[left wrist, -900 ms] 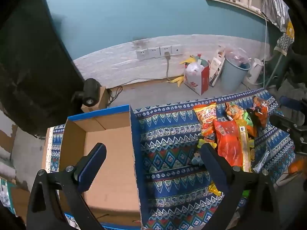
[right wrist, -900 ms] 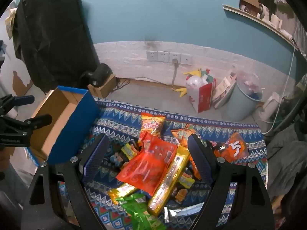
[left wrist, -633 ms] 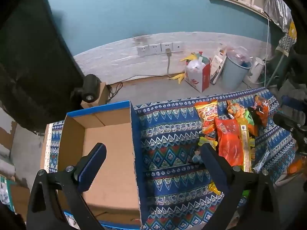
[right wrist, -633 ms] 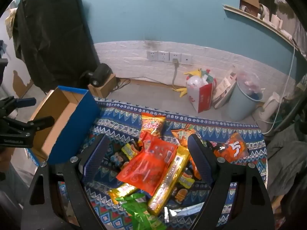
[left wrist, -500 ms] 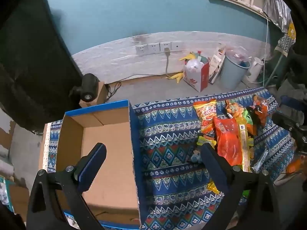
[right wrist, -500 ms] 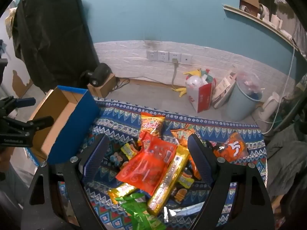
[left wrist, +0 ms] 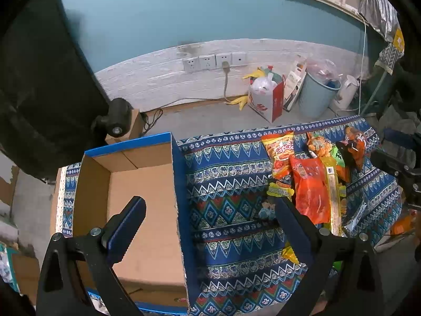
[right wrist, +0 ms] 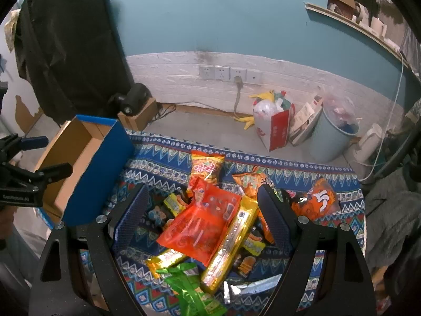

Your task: Organize snacks

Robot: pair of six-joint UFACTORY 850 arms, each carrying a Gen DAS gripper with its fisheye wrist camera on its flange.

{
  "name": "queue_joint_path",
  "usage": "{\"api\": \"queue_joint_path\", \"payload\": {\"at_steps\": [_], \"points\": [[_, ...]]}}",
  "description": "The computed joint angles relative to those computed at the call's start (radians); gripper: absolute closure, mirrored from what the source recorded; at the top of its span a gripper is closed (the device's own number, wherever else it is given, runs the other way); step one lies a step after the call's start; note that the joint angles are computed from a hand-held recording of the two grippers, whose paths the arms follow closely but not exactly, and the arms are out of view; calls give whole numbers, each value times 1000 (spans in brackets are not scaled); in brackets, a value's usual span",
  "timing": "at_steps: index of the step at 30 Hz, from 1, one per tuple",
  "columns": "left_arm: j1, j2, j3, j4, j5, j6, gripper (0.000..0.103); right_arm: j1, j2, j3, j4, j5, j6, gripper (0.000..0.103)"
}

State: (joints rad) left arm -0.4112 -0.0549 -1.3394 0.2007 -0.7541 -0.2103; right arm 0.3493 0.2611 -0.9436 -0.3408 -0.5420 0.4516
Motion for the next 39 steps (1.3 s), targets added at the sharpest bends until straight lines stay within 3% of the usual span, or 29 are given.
{"api": "queue_joint_path", "payload": {"at_steps": [39], "points": [[-5, -5, -3, 8, -1, -4, 4, 7, -6, -7, 12, -16, -11, 20]]}}
